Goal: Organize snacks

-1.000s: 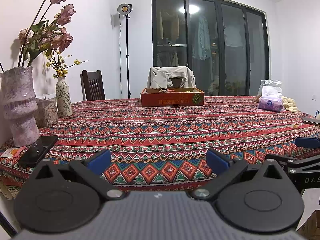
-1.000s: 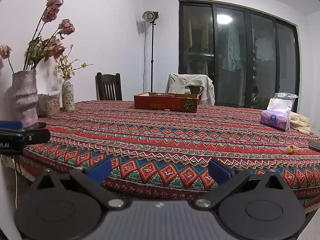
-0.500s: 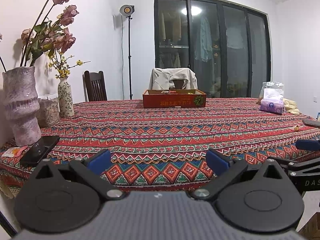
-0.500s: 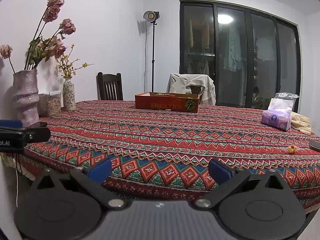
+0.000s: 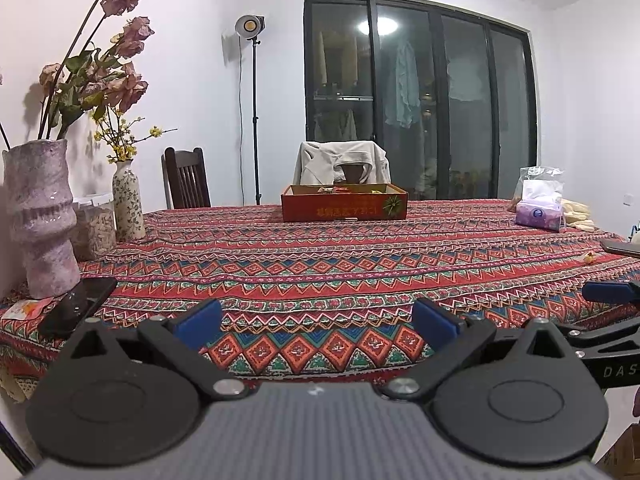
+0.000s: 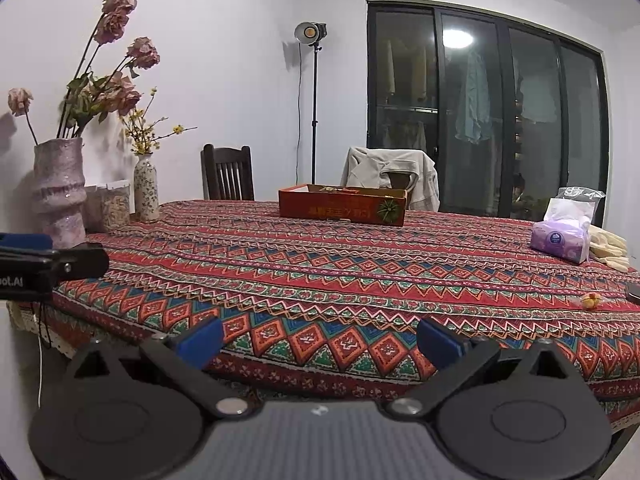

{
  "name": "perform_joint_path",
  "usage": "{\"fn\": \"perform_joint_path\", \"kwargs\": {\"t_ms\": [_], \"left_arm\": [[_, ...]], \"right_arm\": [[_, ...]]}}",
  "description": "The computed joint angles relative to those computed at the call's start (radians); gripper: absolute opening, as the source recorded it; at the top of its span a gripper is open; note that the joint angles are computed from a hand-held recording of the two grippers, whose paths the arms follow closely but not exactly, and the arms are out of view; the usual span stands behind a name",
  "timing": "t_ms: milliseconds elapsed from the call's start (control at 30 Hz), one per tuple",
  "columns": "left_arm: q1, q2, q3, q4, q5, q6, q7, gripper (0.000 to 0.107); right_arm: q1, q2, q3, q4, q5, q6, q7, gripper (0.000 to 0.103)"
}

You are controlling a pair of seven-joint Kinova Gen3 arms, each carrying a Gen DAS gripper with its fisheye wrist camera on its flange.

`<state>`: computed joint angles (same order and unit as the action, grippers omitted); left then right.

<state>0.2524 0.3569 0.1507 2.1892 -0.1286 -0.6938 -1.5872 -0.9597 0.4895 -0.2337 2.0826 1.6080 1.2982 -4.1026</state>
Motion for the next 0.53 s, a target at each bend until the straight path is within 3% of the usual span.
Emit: {"fn": "perform_joint_path", "kwargs": {"t_ms": [533], "left_arm": [[-0.026, -0.005, 0.014, 0.0, -0.048, 0.01, 0.043, 0.103]], "right_arm": [[-0.005, 0.006, -0.003, 0.016, 0.018, 0.028, -0.045, 0.103]]}}
